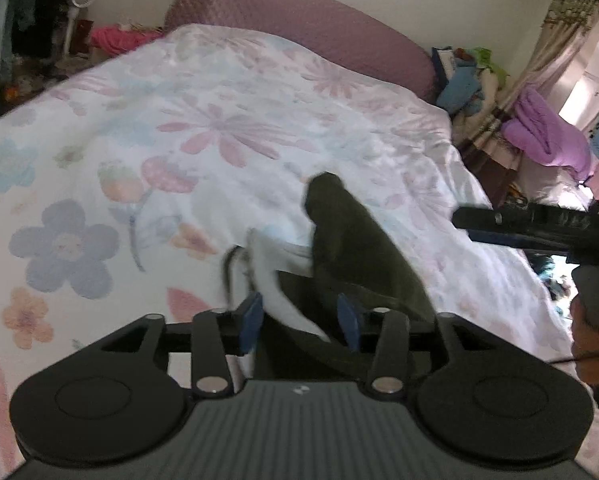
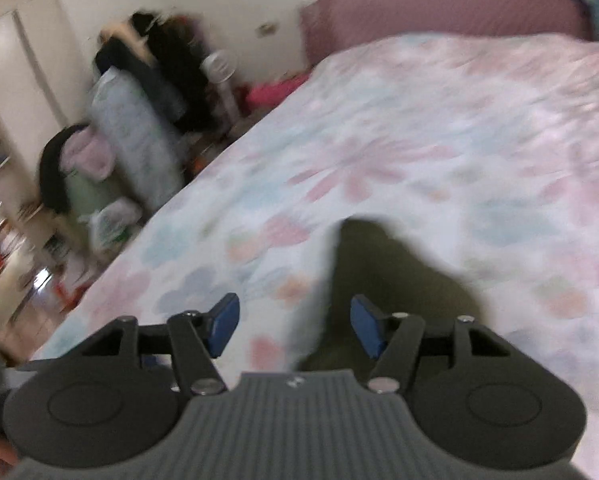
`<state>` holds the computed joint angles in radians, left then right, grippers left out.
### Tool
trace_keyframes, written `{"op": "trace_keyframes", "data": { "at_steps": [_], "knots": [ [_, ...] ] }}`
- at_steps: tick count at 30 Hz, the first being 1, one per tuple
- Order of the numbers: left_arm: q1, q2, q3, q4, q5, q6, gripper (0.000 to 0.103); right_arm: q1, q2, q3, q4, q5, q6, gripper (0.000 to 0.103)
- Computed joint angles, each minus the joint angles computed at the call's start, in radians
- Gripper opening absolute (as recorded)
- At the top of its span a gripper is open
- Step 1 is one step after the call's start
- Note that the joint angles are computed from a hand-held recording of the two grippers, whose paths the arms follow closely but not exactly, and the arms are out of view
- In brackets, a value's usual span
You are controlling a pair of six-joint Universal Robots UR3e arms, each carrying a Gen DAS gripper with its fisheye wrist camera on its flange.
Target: Fold small clothes
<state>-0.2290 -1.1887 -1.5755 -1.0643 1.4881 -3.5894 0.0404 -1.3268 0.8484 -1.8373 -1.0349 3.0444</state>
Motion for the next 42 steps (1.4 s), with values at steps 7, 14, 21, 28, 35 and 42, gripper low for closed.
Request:
{"op": "trace_keyframes", "data": {
  "at_steps": [7,14,21,28,35,42],
  "knots": [
    [0.016,-0.067,-0.108,0.235,-0.228,-0.192,0.077,-0.284,-0.276,0.456,0.015,-0.029,-0.231,0.047],
    [-0.043,-0.24,-0.064,0.245,-0.281,-0.286,0.083,-0.505,-0.666,1.032,0.003,0.039,-0.491,0.067],
    [-0.012,-0.351,0.002,0.152,-0.314,-0.357,0.069,-0.392,-0.777,1.32,-0.24,0.08,-0.317,0.08],
    [0.064,-0.152,-0.127,0.101,-0.338,-0.321,0.082,-0.193,-0.525,1.328,-0.588,-0.001,-0.029,0.08],
    [0.141,-0.126,-0.352,0.349,-0.524,-0.436,0.091,-0.209,-0.524,1.335,-0.655,0.028,-0.083,0.075],
    [0.112,-0.245,-0.345,0.54,-0.497,-0.535,0.042,-0.182,-0.468,1.285,-0.651,-0.027,-0.034,0.075]
  ]
}}
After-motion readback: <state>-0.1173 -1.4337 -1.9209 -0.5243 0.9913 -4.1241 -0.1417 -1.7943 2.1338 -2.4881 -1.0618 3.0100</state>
